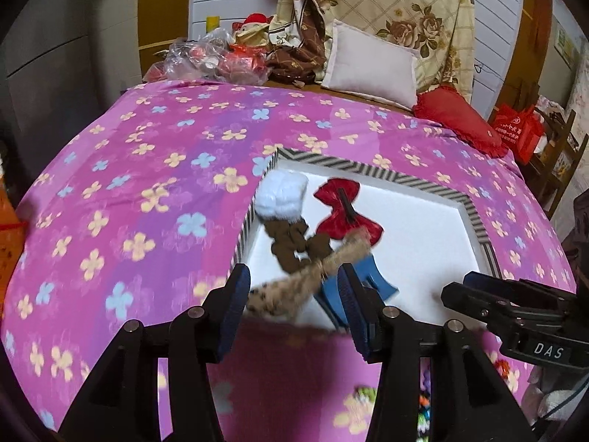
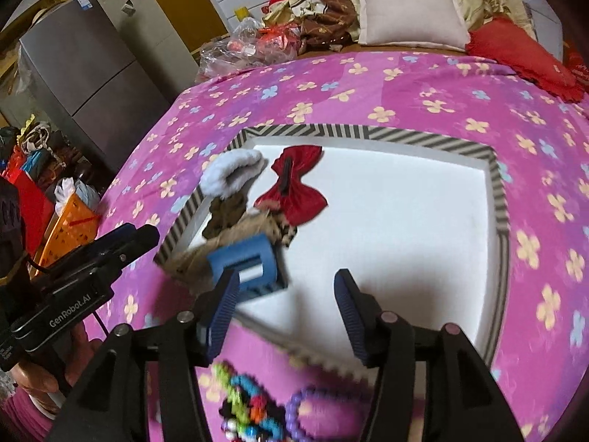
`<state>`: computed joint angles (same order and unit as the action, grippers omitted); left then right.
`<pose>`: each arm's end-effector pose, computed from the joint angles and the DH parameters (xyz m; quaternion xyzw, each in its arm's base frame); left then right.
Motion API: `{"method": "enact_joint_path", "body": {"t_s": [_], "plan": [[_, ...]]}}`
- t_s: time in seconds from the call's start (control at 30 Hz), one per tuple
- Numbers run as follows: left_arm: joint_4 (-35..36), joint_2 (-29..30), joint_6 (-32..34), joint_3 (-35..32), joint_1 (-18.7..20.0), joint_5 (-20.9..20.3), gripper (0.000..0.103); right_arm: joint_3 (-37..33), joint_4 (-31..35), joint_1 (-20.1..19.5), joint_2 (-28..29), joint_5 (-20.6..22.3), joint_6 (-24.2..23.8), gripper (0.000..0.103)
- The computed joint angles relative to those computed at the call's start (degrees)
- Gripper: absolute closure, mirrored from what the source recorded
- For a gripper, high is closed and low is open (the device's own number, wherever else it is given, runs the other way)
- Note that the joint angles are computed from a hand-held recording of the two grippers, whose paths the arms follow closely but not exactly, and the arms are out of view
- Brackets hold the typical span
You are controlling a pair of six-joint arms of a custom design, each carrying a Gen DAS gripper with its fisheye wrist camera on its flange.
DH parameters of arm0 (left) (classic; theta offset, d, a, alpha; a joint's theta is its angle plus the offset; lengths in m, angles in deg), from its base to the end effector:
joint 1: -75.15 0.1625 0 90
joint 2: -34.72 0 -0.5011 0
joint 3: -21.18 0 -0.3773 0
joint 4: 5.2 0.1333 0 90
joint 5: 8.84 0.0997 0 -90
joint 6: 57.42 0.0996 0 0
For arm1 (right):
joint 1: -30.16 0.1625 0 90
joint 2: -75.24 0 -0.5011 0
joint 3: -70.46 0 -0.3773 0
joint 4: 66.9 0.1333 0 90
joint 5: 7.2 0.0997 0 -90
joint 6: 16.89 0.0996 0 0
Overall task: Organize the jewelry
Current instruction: 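Move both open tools back toward the bead bracelets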
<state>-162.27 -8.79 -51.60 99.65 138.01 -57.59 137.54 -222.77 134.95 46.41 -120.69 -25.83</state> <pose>-0.1865 -0.7999 0.2809 0.1617 0.8901 -0.3170 0.2848 0.3116 -0.8134 0.1358 0.1479 -0.9404 0.2435 0.1855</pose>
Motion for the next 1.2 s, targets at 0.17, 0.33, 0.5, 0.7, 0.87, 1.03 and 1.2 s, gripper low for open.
{"method": "enact_joint_path", "body": {"t_s": [0.17, 0.33, 0.5, 0.7, 0.87, 1.03, 1.2], "plan": [[-2.87, -1.86, -1.05, 4.89, -1.26, 1.68, 0.053, 6.85, -5.91, 0.79, -2.61, -1.59, -0.82, 0.044], [-5.25, -3.07, -1.36, 8.42, -2.37, 3.48, 0.053, 10.93, -8.67, 1.03, -4.23, -2.01, -0.8, 0.043], [-6.48, -3.93, -2.24, 11.27, -3.2, 4.78, 0.053, 14.48, -11.43, 1.38, -5.38, -3.31, -1.19, 0.042], [-6.23, -4.64, -3.67, 13.73, -3.77, 5.21, 0.053, 17.54, -13.44, 1.77, -6.35, -4.37, -1.86, 0.041], [-6.22, -5.33, -4.74, 15.44, -4.19, 5.37, 0.053, 19.86, -15.73, 2.23, -7.06, -5.47, -2.9, 0.039], [-7.39, -5.62, -4.66, 17.07, -4.92, 5.89, 0.053, 21.51, -17.19, 2.46, -7.59, -6.29, -3.61, 0.037], [-7.45, -6.07, -5.57, 18.09, -5.22, 5.48, 0.053, 23.2, -18.46, 2.67, -8.34, -7.02, -4.31, 0.037]]}}
